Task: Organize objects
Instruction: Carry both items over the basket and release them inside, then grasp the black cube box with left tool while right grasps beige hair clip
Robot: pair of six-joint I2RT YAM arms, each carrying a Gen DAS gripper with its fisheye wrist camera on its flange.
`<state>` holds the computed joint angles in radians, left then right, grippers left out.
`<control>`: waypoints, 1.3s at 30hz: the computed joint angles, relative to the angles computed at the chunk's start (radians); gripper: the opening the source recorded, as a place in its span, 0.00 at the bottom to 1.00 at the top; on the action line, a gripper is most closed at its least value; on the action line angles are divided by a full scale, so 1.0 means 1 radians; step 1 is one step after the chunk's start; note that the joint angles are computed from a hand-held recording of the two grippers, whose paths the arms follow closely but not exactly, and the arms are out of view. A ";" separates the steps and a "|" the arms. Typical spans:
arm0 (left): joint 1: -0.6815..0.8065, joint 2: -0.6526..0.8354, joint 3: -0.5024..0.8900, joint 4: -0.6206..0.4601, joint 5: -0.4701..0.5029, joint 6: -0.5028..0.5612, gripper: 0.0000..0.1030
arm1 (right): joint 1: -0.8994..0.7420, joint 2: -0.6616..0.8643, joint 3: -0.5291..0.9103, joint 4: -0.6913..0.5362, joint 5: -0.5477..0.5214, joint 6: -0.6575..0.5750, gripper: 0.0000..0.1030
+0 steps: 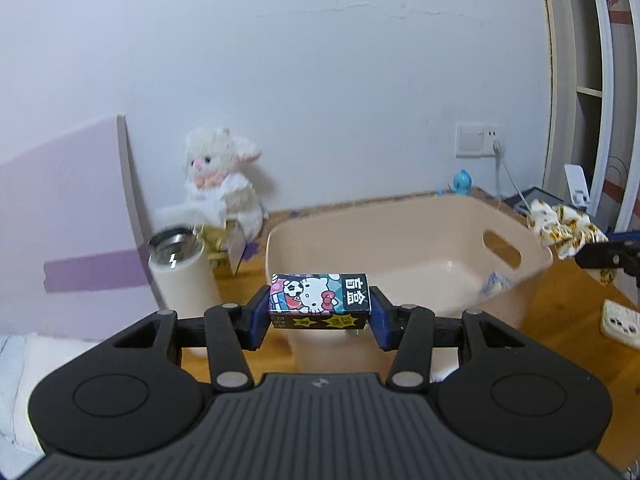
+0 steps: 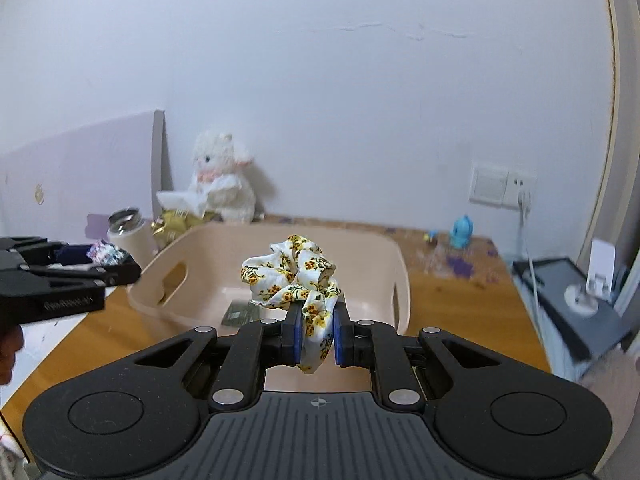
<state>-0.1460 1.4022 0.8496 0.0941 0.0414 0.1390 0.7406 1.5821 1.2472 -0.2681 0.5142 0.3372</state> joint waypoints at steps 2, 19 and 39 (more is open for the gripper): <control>-0.026 0.063 0.056 0.005 -0.032 -0.008 0.50 | -0.032 0.039 0.041 0.008 -0.024 -0.023 0.13; -0.107 0.590 0.534 -0.176 -0.227 -0.038 0.51 | -0.198 0.403 0.331 -0.101 -0.174 -0.080 0.19; -0.112 0.262 0.293 -0.202 -0.206 -0.108 0.95 | -0.061 0.142 0.116 -0.135 -0.038 -0.007 1.00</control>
